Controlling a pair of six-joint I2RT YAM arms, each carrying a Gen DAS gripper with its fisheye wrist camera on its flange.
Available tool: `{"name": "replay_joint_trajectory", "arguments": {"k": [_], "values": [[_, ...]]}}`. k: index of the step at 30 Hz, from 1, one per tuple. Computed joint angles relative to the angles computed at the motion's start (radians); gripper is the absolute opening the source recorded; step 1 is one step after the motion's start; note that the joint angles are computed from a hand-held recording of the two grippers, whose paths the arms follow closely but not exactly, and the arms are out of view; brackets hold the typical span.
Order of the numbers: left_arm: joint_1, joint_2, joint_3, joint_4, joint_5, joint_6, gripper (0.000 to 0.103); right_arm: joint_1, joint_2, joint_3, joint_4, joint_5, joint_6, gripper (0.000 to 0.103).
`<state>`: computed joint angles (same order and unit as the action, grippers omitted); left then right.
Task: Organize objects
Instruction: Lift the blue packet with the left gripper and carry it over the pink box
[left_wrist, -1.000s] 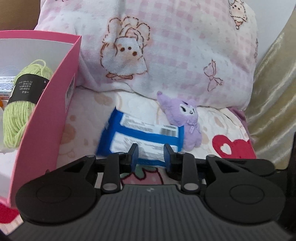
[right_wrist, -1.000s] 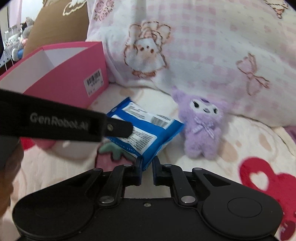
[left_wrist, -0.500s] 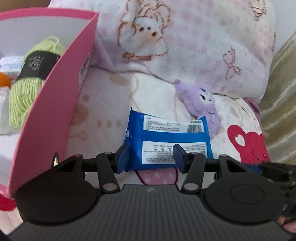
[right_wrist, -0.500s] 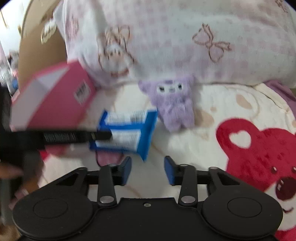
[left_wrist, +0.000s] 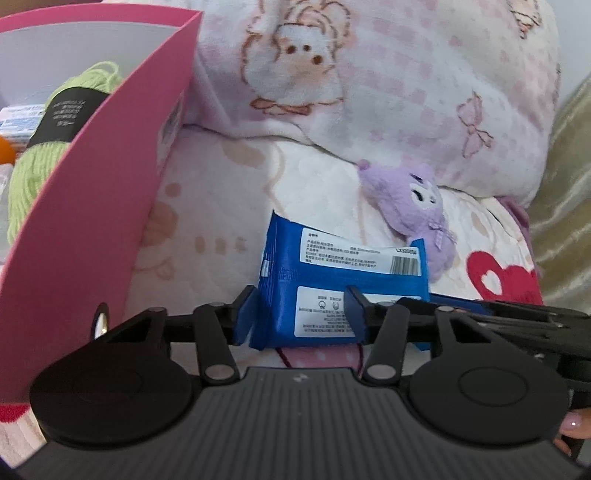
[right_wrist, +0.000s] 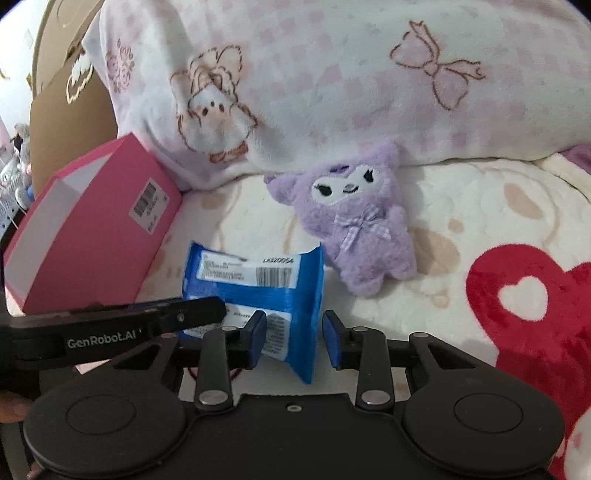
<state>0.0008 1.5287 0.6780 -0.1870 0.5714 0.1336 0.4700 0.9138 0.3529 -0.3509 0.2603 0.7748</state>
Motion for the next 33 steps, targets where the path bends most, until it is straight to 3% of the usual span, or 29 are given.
{"name": "replay_joint_trajectory", "arguments": {"k": [9,20,24,28,33], "values": [[-0.003,-0.025,-0.014,-0.019,0.024,-0.003,0.037,0.017,-0.012,-0.001,-0.002,0.009,-0.023,0.031],[0.026,-0.121,-0.029,-0.152,0.044,0.05,0.037,0.121,-0.067,0.043,-0.14,0.043,0.021,0.036],[0.068,-0.135,-0.004,-0.243,0.076,0.09,0.035,0.201,-0.077,0.065,-0.192,0.067,0.076,0.041],[0.111,-0.174,0.024,-0.363,0.102,0.157,0.035,0.323,-0.065,0.114,-0.259,0.132,0.134,0.055],[0.173,-0.266,0.048,-0.511,0.114,0.256,0.035,0.458,-0.014,0.189,-0.33,0.209,0.22,0.063]]}}
